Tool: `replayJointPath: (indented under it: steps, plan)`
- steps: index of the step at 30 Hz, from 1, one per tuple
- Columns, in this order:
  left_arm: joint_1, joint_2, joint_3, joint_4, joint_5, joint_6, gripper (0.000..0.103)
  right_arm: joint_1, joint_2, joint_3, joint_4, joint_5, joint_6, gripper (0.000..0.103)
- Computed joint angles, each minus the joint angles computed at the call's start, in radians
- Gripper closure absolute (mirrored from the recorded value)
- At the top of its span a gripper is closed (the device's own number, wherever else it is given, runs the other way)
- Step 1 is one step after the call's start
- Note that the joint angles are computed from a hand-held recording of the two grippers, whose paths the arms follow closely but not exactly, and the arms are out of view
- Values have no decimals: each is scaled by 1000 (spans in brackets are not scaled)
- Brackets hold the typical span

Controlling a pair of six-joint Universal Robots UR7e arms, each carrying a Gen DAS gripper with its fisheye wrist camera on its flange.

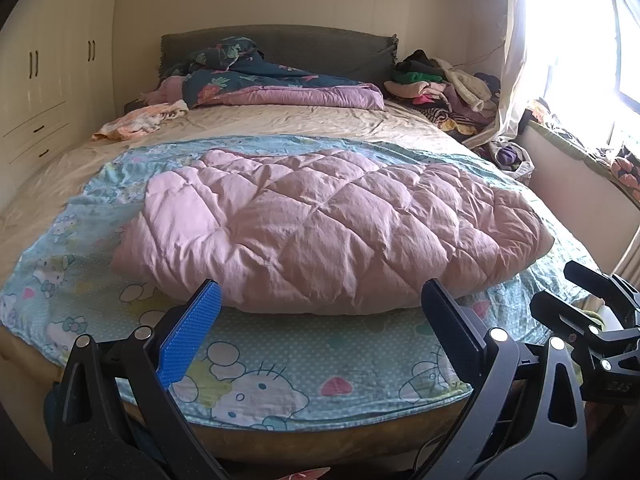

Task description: Fold large clothes

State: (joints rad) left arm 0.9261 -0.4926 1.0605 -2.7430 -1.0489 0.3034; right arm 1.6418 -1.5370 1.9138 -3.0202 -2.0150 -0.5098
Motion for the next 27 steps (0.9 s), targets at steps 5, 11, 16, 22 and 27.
replayJointPath:
  steps: [5, 11, 16, 22, 27]
  plan:
    - [-1, -2, 10, -10, 4, 3, 9, 2, 1, 1, -4, -4, -5, 4]
    - [2, -4, 14, -15, 3, 10, 9, 4, 2, 4, -11, -8, -12, 4]
    - [5, -1, 7, -6, 31, 24, 9, 0, -10, 17, -33, -8, -15, 4]
    - [24, 6, -23, -10, 71, 4, 9, -36, -76, 34, -81, 13, 39, 4]
    - [74, 69, -219, 110, 139, -90, 9, -137, -198, 6, -91, 34, 114, 4]
